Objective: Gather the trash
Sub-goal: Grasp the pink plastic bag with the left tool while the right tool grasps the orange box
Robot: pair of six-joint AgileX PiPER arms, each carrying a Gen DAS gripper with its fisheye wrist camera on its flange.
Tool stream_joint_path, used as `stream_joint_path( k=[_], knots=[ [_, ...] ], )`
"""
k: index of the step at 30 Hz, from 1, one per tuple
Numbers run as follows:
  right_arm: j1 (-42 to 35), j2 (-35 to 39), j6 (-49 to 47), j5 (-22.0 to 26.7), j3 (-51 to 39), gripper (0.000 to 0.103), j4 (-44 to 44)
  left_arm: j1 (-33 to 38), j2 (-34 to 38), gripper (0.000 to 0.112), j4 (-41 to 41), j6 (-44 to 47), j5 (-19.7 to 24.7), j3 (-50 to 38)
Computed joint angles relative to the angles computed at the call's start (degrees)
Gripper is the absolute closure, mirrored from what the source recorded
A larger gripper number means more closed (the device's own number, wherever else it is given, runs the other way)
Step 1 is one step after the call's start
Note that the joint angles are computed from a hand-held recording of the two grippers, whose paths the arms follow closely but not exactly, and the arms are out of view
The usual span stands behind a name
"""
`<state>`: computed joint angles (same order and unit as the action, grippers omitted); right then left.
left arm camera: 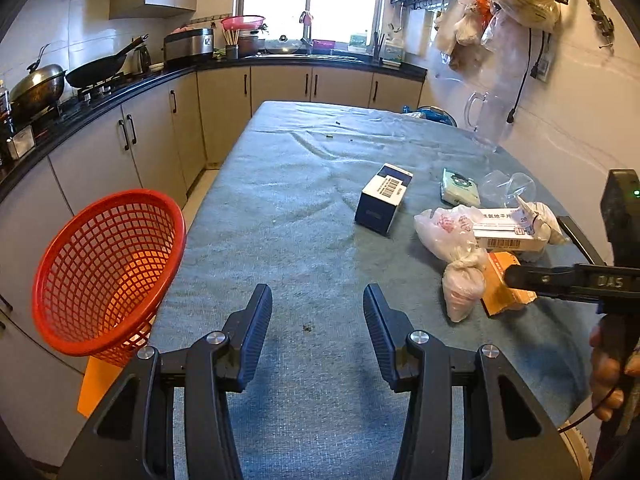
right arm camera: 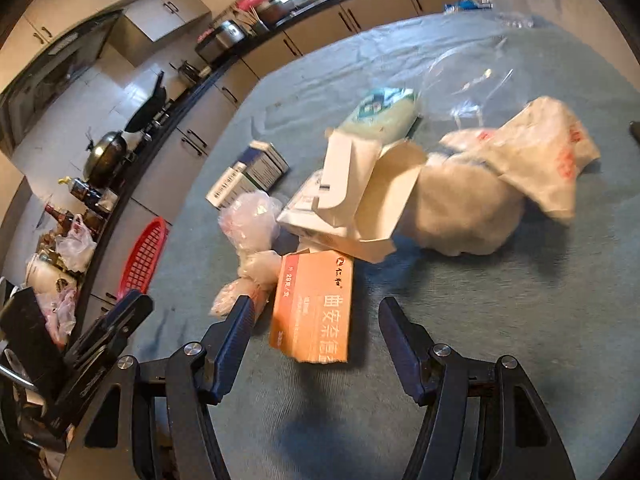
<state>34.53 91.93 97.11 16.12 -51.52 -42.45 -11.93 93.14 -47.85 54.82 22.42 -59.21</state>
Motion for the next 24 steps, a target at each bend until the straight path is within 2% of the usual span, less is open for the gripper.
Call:
stream_joint_path(
  k=[2, 4, 5, 6, 7, 9, 12, 16, 18, 24],
  knots=[
    [1.79, 2.48, -1.55, 4.22, -3.76, 0.034, 0.05, 0.29, 0.05, 0.066, 0.11, 0.06, 0.27, 0.0],
    [2.43, 4.29, -8.0, 6.7, -6.78, 0.041, 4.55, 0.08, 0.09, 0.066, 0.43, -0.27, 0.15, -0.02],
    [3.98, 5.9, -9.75, 11.03, -9.54, 0.05, 4.17, 0.19, 0.09, 0.066, 0.03, 0.15, 0.37, -0.04],
    [4.82, 6.82, -10.99, 13.33, -11.09, 0.056, 4.15, 0.12, 0.15, 0.066, 0.03, 0.18, 0.46, -0.14],
    [5.3, 6.93, -10.14, 13.98, -11.28, 0.056, 3.13, -0.13, 0.15, 0.066, 0.34, -0.04, 0.54, -0.22],
    [5.17, 5.57, -8.62, 12.38, -9.44, 0.057, 2.1, -0.66, 0.23, 0.066, 0.93, -0.37, 0.87, -0.56],
    [6.14, 2.53, -4.48, 12.74, -6.07, 0.057, -1.76, -1.85, 0.28, 0.063, 1.23, -0.29, 1.55, -1.04],
    [7.23, -3.36, 4.04, 10.85, 1.24, 0.057, -8.31, -3.8, 1.12, 0.05, 0.74, 0.83, 4.98, -2.82],
    [6.91, -5.28, 6.3, 9.82, 3.18, 0.057, -10.15, -5.27, 2.44, 0.048, 1.67, 0.34, 6.78, -4.35],
    [7.77, -8.61, 11.9, 9.5, 6.77, 0.057, -14.43, -11.63, 6.96, 0.048, 11.71, -9.68, 3.76, -7.48]
  ],
)
